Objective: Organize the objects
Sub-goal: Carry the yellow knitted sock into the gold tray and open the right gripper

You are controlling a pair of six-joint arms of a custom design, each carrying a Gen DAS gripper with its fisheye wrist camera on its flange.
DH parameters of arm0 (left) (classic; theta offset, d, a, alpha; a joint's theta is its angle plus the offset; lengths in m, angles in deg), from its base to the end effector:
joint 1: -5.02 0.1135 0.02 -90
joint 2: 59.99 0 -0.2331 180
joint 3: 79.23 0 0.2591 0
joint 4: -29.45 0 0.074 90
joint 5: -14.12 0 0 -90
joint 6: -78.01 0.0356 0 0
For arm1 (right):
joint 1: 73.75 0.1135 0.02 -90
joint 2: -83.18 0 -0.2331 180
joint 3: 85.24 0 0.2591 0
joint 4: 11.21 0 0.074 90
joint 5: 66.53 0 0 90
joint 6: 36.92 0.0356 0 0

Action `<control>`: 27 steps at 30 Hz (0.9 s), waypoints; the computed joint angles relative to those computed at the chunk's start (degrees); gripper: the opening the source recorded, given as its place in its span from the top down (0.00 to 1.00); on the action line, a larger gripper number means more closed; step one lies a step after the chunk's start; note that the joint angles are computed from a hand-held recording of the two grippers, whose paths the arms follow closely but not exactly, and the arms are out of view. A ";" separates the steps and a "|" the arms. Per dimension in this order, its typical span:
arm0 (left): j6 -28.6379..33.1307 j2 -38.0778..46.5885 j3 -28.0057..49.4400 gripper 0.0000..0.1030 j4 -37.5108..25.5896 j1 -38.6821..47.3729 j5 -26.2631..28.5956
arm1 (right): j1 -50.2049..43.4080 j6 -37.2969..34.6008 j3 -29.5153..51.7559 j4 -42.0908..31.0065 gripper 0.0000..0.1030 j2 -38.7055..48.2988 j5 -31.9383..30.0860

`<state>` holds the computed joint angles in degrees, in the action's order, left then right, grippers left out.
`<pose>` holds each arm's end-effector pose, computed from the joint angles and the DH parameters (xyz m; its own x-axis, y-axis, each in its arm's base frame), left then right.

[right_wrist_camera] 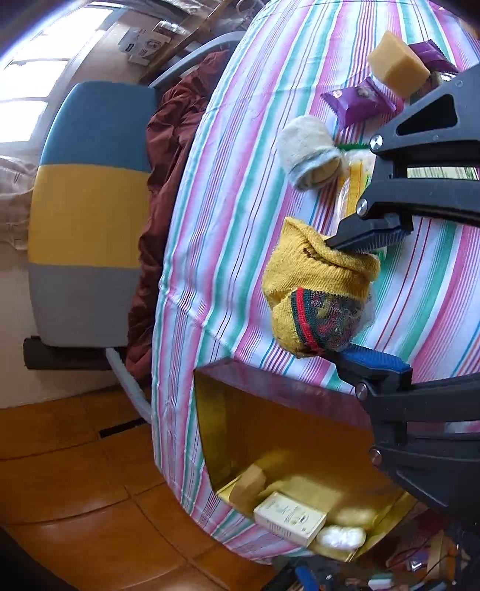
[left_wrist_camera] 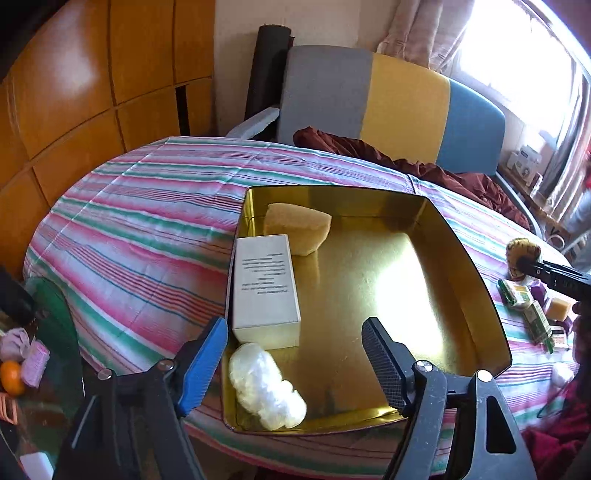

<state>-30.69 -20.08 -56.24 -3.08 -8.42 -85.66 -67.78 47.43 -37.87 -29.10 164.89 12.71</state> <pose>0.1570 -0.0313 0.1048 -0.7390 -0.1482 -0.6572 -0.1217 0.9888 -0.0862 0.2649 0.0344 0.1119 -0.7611 -0.1768 -0.6240 -0.2923 0.9524 0.0866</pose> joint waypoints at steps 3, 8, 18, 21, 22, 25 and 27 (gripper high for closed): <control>0.67 -4.75 -1.35 0.29 -2.47 2.01 1.51 | 5.39 3.08 2.25 -1.51 0.56 -0.07 0.59; 1.86 -12.78 -3.55 0.29 -7.65 5.11 4.02 | 14.83 8.31 7.51 -2.38 0.56 3.87 2.53; 5.48 -25.82 -7.46 0.29 -16.39 11.60 8.67 | 24.50 17.45 28.13 -6.17 0.56 26.00 4.11; 7.23 -26.43 -8.02 0.29 -16.18 14.18 10.63 | 24.93 20.59 35.17 -8.15 0.56 32.62 4.38; 7.76 -27.06 -8.21 0.29 -16.46 14.82 11.06 | 25.25 21.45 37.38 -9.02 0.56 34.55 5.08; 9.05 -26.88 -8.63 0.29 -15.72 16.00 11.71 | 26.53 23.45 44.97 -12.16 0.56 40.81 6.94; 9.68 -25.70 -8.82 0.29 -14.75 17.28 12.91 | 27.40 24.36 50.25 -14.44 0.56 44.91 7.30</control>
<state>-21.00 -45.78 -65.07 -17.82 8.86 -72.75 -40.38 71.79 12.38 -43.54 209.79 20.00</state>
